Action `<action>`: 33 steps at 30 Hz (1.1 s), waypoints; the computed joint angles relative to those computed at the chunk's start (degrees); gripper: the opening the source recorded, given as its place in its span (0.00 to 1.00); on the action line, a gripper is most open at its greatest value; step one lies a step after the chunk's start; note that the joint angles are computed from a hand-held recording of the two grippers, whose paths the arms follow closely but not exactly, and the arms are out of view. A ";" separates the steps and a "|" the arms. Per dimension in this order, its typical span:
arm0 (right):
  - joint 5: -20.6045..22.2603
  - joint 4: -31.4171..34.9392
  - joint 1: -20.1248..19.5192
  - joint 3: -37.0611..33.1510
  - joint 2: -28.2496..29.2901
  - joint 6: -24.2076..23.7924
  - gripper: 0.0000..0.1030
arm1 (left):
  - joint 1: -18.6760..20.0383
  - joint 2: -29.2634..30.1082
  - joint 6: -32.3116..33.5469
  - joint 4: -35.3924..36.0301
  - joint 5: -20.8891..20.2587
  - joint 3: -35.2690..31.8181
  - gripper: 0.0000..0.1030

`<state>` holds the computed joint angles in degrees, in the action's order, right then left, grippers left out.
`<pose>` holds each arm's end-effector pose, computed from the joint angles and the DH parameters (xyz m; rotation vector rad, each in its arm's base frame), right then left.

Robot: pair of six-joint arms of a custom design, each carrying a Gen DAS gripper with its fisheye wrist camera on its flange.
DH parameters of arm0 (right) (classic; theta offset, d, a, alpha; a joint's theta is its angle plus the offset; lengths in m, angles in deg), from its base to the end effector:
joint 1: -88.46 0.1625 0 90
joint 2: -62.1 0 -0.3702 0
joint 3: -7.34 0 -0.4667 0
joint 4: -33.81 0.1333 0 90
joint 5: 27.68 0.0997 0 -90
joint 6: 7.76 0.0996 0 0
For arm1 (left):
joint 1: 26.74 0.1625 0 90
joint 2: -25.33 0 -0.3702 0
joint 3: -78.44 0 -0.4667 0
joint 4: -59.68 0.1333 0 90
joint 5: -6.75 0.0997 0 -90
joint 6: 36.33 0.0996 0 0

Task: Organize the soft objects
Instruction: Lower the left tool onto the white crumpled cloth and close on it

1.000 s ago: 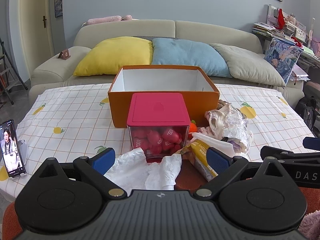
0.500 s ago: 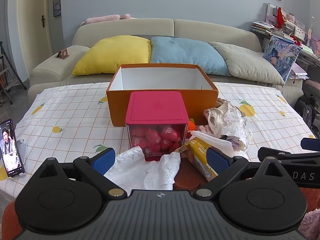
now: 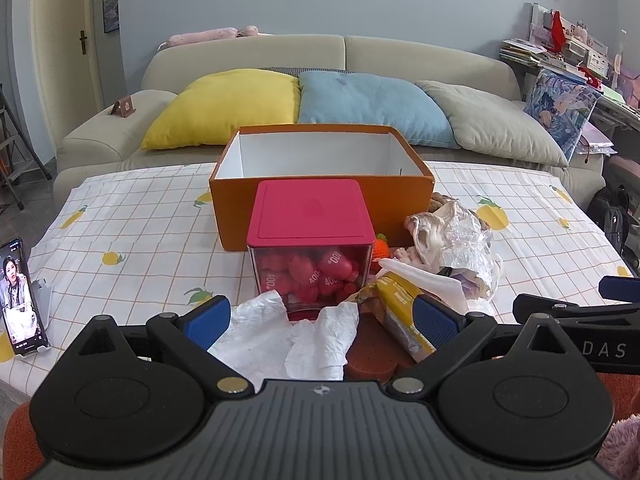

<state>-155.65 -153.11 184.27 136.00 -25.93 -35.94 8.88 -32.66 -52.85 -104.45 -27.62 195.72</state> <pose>0.1210 -0.4778 0.2679 0.2490 -2.1630 0.9809 -0.3178 -0.4928 0.0463 0.6008 2.2422 -0.9543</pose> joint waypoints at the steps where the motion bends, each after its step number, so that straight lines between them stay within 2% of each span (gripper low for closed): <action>1: -0.02 0.13 -0.02 -0.03 0.02 0.06 0.97 | 0.05 -0.04 0.04 -0.02 -0.20 0.02 1.00; 5: 0.47 2.06 -0.56 -0.39 0.07 0.90 0.97 | 0.90 -1.00 -0.24 0.65 -2.77 0.19 1.00; 6: 0.74 2.66 -0.80 -0.45 0.06 1.11 0.97 | 1.16 -1.29 -0.40 0.59 -3.33 0.34 0.96; 7: 1.21 3.27 -1.09 -0.50 0.01 1.18 0.97 | 1.48 -1.68 -0.87 1.17 -4.04 0.37 0.88; 10: 2.98 4.48 -2.02 -0.58 0.01 0.59 0.97 | 2.87 -3.22 -3.17 6.02 -7.11 -0.16 0.75; 12: 4.24 5.45 -2.48 -0.75 0.11 0.17 0.95 | 4.03 -4.31 -3.40 8.23 -10.13 -0.37 0.72; 17: 8.96 11.97 -3.75 -1.24 -0.56 0.18 0.75 | 6.51 -5.59 -6.00 16.58 -13.10 -2.19 0.72; 19: 9.90 14.38 -4.17 -1.52 -0.50 0.56 0.69 | 7.27 -6.09 -5.48 19.04 -13.51 -2.55 0.78; 21: 9.23 14.81 -4.40 -1.75 0.24 0.83 0.69 | 7.96 -6.64 -4.29 20.07 -13.42 -2.56 0.88; 23: 7.82 16.24 -4.60 -2.45 0.85 2.09 0.73 | 8.32 -6.86 -2.20 18.81 -11.88 -2.22 0.89; 25: 6.93 17.29 -5.00 -3.15 1.31 4.16 0.88 | 8.89 -6.68 0.81 17.74 -10.38 -2.72 0.92; 30: 6.10 19.46 -5.71 -5.00 2.86 6.60 0.89 | 11.87 -4.38 7.22 16.25 -11.04 -6.41 0.94; 33: 6.56 20.52 -6.20 -5.76 3.53 7.06 0.88 | 14.39 -2.36 8.80 15.81 -12.22 -8.89 0.94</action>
<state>-149.09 -132.59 178.07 130.24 -22.40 -28.88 23.27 -35.03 -44.05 -88.64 -39.84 186.83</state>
